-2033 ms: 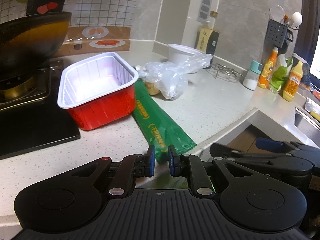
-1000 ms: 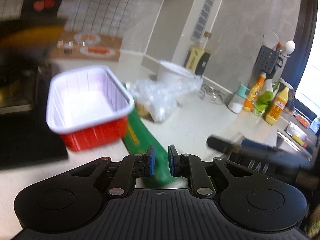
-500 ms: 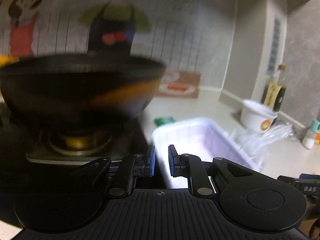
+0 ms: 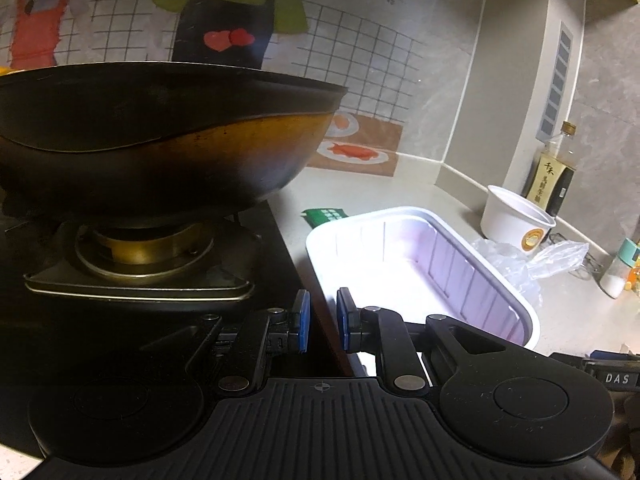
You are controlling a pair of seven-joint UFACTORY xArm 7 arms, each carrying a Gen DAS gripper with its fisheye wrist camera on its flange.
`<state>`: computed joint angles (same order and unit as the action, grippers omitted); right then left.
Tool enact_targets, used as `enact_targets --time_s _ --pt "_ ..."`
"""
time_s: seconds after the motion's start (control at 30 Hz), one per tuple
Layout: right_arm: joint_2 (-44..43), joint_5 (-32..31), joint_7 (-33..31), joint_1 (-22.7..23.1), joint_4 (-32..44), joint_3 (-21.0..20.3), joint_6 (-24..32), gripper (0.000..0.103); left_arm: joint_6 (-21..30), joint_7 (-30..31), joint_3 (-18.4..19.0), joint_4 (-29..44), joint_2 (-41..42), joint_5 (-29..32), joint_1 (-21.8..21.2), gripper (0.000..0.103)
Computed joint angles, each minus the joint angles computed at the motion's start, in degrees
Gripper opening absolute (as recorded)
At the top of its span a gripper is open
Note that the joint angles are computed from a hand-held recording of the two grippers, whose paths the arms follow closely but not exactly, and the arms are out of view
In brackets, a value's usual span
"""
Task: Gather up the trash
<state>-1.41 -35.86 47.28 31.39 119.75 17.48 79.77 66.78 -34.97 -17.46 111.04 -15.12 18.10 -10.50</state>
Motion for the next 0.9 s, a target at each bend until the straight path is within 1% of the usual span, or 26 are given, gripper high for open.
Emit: enact_targets --time_s 0.07,0.1,0.2,0.23,0.3,0.37,0.5,0.53,0.63,0.73,0.8,0.87,0.9 --pt "-0.47 0.64 0.31 -0.25 -0.6 -0.2 -0.65 0.103 0.09 0.05 0.01 0.67 0.64 -0.44 -0.27 0.017" --pt "-0.56 0.77 -0.52 -0.32 -0.81 -0.12 -0.77 0.103 0.23 0.18 0.01 0.95 0.91 -0.58 -0.45 0.017" --pt "-1.28 3.18 -7.53 -0.65 -2.47 -0.1 -2.96 0.103 0.39 0.76 0.57 1.3 1.57 -2.17 -1.37 0.018" --pt "-1.07 2.5 -8.83 -0.48 -2.47 0.44 -2.67 0.103 0.16 0.77 0.68 1.12 1.65 -2.41 -1.6 0.019" --pt "-0.96 2.36 -8.79 -0.42 -2.56 0.77 -3.31 0.103 -0.02 0.59 0.62 1.15 2.04 -2.44 -1.95 0.021" --pt "0.0 1.39 -8.49 0.04 -1.13 1.16 -2.27 0.102 -0.1 0.14 0.65 1.58 2.59 -2.66 -2.34 0.021" --pt "0.95 -1.11 -6.6 1.24 0.24 0.93 -0.84 0.096 0.6 0.07 0.61 3.75 4.4 -2.8 -3.49 0.022" --pt "1.56 -2.14 -6.07 1.7 1.1 0.96 0.01 0.094 0.75 -0.06 0.47 4.44 5.01 -2.43 -3.82 0.022" --pt "1.84 -3.98 -4.59 2.85 1.89 0.39 1.5 0.093 0.64 -1.2 -0.06 6.77 7.38 -0.44 -5.17 0.026" --pt "1.38 -6.01 -4.24 3.43 1.84 0.16 2.84 0.093 1.92 -3.04 -0.69 11.0 11.15 3.31 -7.54 0.026" --pt "0.74 -7.21 -4.11 3.43 1.38 0.13 3.5 0.093 2.97 -3.0 -0.92 14.82 14.28 5.97 -9.9 0.026" --pt "-0.07 -8.21 -3.99 2.84 0.91 0.13 4.14 0.093 1.99 -1.05 -0.58 17.17 16.39 7.15 -12.26 0.025" --pt "-0.29 -9.03 -3.85 2.4 0.98 0.22 4.61 0.093 1.03 0.93 -0.05 18.05 17.14 5.53 -12.95 0.027"
